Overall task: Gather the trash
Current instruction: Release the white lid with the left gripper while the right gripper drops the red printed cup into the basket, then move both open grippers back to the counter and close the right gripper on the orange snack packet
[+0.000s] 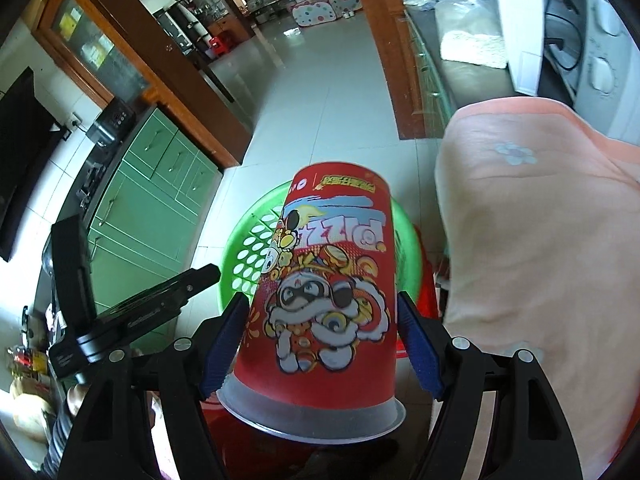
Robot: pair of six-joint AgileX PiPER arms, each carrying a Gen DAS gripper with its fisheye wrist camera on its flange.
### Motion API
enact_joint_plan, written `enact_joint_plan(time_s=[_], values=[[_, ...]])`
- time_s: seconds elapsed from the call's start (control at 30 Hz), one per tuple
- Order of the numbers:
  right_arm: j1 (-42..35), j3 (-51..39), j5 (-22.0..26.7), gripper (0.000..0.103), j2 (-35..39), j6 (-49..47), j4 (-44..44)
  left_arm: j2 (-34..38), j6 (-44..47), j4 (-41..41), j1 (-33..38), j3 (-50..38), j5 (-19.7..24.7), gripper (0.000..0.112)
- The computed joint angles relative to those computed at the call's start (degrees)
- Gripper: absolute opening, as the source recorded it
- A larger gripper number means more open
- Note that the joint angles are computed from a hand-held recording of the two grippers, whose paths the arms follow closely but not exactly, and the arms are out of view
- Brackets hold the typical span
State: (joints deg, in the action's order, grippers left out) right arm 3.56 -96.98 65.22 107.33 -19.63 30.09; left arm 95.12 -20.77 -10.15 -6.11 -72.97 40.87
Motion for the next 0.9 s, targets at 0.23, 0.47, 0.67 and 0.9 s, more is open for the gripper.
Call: enact_joint_plan(time_s=[0.23, 0.47, 0.67, 0.9], values=[[4.01, -3.25, -1.1, 0.062, 3.79, 3.06, -2.85, -2.05, -1.66, 2.81, 1.04, 1.7, -0.18, 0.053], [4.74, -3.28, -1.59, 0.062, 4.29, 3.19, -2.39, -2.45, -1.41, 2.11, 2.25, 2.91, -0.52, 0.053], [3.39, -1.46, -1.12, 0.062, 2.36, 1.91, -1.73, -2.32, -2.39, 2.78, 1.5, 2.64, -0.49, 0.053], [-0.23, 5.0, -3.64, 0.063, -3.73, -1.48, -3.28, -2.78, -3.41, 3.66, -0.57, 1.94, -0.23, 0.053]])
